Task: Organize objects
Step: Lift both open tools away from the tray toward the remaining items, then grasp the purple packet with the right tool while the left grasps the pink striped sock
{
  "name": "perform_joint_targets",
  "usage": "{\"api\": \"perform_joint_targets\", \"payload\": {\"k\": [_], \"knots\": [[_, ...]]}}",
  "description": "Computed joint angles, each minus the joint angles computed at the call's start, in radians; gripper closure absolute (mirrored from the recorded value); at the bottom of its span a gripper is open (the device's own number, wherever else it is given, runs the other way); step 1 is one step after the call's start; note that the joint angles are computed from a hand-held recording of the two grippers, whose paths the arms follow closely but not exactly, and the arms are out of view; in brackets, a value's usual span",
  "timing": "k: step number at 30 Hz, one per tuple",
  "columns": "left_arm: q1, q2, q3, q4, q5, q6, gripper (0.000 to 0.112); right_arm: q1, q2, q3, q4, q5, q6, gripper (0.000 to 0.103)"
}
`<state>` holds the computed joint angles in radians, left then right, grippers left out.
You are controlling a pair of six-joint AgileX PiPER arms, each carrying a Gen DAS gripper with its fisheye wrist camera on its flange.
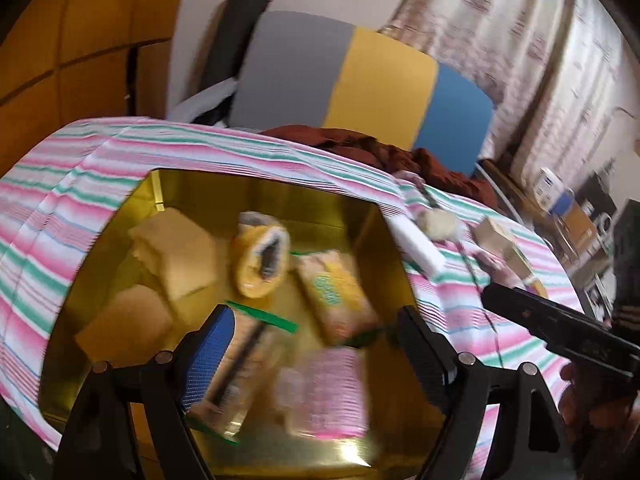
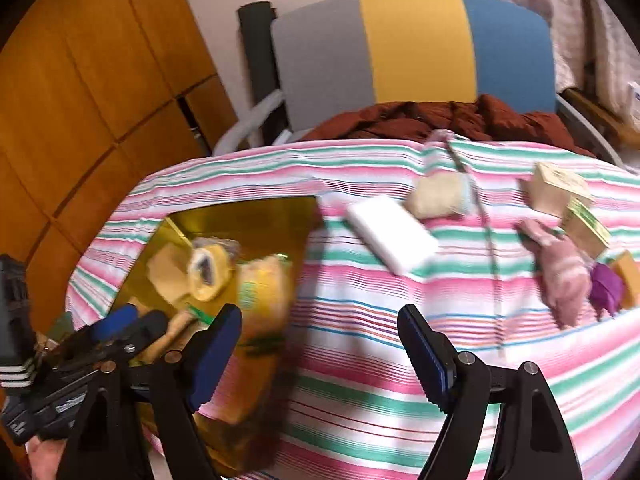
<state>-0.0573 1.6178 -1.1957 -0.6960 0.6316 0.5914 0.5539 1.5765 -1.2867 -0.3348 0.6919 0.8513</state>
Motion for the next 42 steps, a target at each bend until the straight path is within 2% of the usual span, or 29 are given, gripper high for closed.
{"api": "perform_joint_targets", "payload": {"k": [8, 18, 24, 27, 30, 35, 37, 42], "knots": [[-0.138, -0.040, 0.048, 0.019, -0.006, 0.029, 0.028, -0.147, -0.153, 0.207, 0.035, -0.020, -0.028, 0.022], [-0.305, -0.059, 0.077, 0.076, -0.007, 0.003, 0.028, -0.451, -0.273, 0.328, 0.118, -0.009, -0.239, 0.023], [-0.374, -0.057, 0.092, 0.100, -0.004, -0.013, 0.028, -0.670, -0.207, 0.289, 0.178, -0.047, -0.444, 0.031], [-0.402, -0.054, 0.092, 0.128, -0.005, -0.034, 0.028, -0.729, -0.145, 0.266, 0.164, -0.061, -0.471, 0.037], [-0.424, -0.047, 0.087, 0.149, -0.002, -0.046, 0.028, -0.786, -0.083, 0.239, 0.238, -0.085, -0.559, 0.045], [-0.446, -0.016, 0.057, 0.183, 0.008, -0.088, 0.028, -0.796, -0.007, 0.188, 0.287, -0.114, -0.671, 0.046], [-0.454, 0.002, 0.037, 0.191, 0.015, -0.104, 0.028, -0.790, 0.024, 0.168, 0.277, -0.108, -0.669, 0.045], [-0.476, 0.058, -0.033, 0.216, 0.025, -0.151, 0.028, -0.815, 0.051, 0.145, 0.365, -0.069, -0.746, 0.041]]}}
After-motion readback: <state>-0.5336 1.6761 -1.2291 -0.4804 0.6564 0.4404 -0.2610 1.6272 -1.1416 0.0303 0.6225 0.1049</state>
